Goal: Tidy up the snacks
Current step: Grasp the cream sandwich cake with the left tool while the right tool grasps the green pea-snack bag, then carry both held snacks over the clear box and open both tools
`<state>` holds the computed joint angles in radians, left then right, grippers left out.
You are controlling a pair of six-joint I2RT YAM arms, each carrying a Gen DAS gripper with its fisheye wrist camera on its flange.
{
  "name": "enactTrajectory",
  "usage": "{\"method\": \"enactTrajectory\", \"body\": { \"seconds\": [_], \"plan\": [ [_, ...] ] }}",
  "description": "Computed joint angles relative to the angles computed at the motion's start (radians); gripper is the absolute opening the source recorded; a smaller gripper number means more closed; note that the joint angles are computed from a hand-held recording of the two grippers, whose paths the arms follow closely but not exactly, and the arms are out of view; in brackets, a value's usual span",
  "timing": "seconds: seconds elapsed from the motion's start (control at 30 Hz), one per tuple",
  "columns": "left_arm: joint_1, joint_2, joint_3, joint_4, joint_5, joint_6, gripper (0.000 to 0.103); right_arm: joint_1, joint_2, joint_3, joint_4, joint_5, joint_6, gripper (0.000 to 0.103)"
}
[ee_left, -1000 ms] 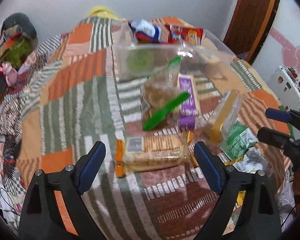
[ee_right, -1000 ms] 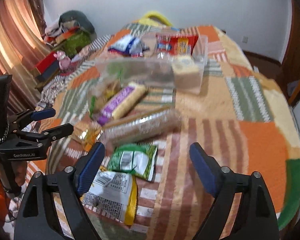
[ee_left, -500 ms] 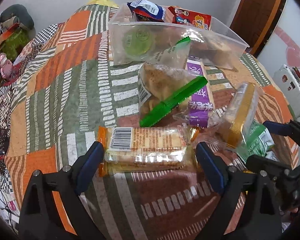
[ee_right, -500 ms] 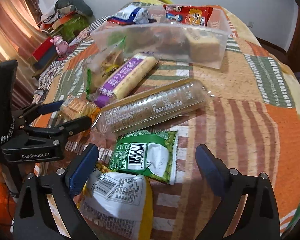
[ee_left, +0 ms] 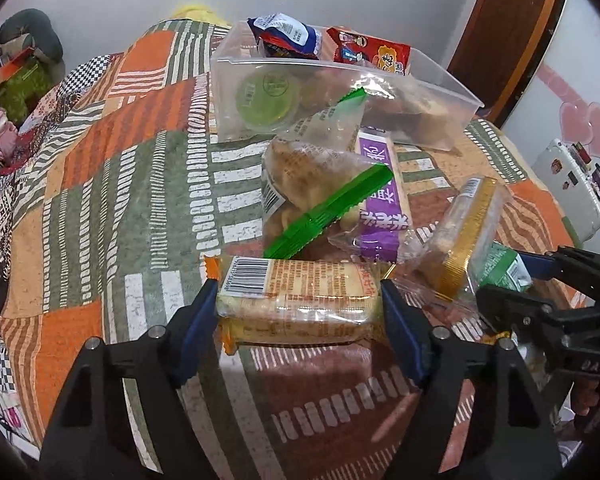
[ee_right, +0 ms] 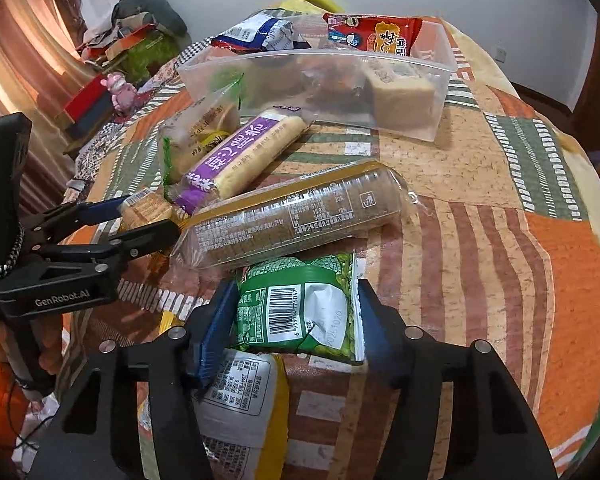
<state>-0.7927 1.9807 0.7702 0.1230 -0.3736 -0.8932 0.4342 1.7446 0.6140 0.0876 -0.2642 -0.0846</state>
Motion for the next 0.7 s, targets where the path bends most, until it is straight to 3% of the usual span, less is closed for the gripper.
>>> {"method": "enactTrajectory", "body": {
  "seconds": [0.2,0.7],
  "plan": [
    [-0.042,-0.074,-0.037,-0.010,-0.048,-0.013,0.076,-0.036,-0.015,-0.001,-0.018,-0.062,-0.002,0.044],
    [-0.070,-0.269,-0.017,-0.119,-0.195,0.038,0.076,-0.089,-0.190,-0.016,-0.027,-0.028,-0.001,0.043]
  ]
}}
